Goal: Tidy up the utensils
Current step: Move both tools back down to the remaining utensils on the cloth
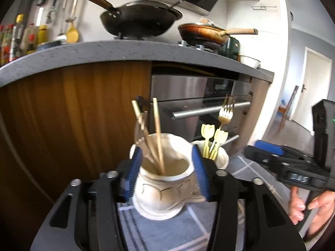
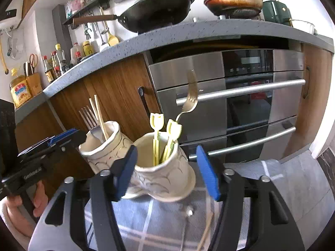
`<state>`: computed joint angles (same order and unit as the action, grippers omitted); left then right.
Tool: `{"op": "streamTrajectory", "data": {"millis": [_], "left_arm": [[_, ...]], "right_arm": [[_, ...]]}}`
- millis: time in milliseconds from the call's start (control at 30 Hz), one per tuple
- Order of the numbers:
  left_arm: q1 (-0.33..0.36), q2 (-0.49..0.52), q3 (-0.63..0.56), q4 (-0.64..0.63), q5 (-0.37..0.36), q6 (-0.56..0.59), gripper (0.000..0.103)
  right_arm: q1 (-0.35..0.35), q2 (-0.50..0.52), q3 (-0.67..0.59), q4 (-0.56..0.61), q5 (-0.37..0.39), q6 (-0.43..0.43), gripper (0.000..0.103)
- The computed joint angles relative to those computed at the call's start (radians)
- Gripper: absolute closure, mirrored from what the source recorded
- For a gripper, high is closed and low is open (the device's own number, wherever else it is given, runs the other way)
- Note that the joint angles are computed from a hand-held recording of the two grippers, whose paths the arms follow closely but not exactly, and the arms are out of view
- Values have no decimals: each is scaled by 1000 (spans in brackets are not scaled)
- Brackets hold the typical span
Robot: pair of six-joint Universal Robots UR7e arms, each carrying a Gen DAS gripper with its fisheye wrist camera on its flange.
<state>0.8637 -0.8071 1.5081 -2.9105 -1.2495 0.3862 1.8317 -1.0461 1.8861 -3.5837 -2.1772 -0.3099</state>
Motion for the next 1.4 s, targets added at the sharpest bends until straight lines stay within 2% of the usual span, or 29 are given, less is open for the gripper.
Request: {"op": "streamTrajectory", "data": {"millis": [67, 100, 233, 300, 467, 733, 1000, 1167, 1233, 1267, 1333, 1400], "left_arm": [[-4, -20, 32, -38, 13, -3, 36], [-5, -30, 47, -50, 16, -5, 35], [-16, -62, 105, -102, 42, 7, 29], [-21, -72, 128, -117, 49, 9, 21], [-29, -96, 200, -139, 64, 3, 10], [-29, -100, 265, -79, 71, -61, 9], [-23, -81, 278, -1, 72, -107, 9], [-21, -61, 267, 44, 69, -120, 9], [-20, -53, 263, 58, 69, -124, 9], [-20, -48, 258, 68, 66, -129, 9], [-21, -39, 251, 82, 64, -137, 9], [-23, -30, 244, 96, 61, -140, 9]], "right_arm": [[8, -14, 25, -21, -12, -7, 26], [12, -20, 38, -34, -20, -14, 19], [33, -42, 103, -127, -64, -53, 5], [40, -52, 127, -149, -98, -58, 5], [34, -77, 183, -181, -177, -60, 5], [-19, -88, 251, -175, -271, 14, 5], [-76, -62, 268, -134, -261, 41, 6], [-98, -61, 266, -86, -239, 47, 20], [-104, -59, 262, -64, -235, 40, 35], [-107, -59, 259, -52, -233, 42, 38], [-115, -65, 258, -26, -225, 52, 53], [-121, -75, 260, 12, -213, 66, 62]]}}
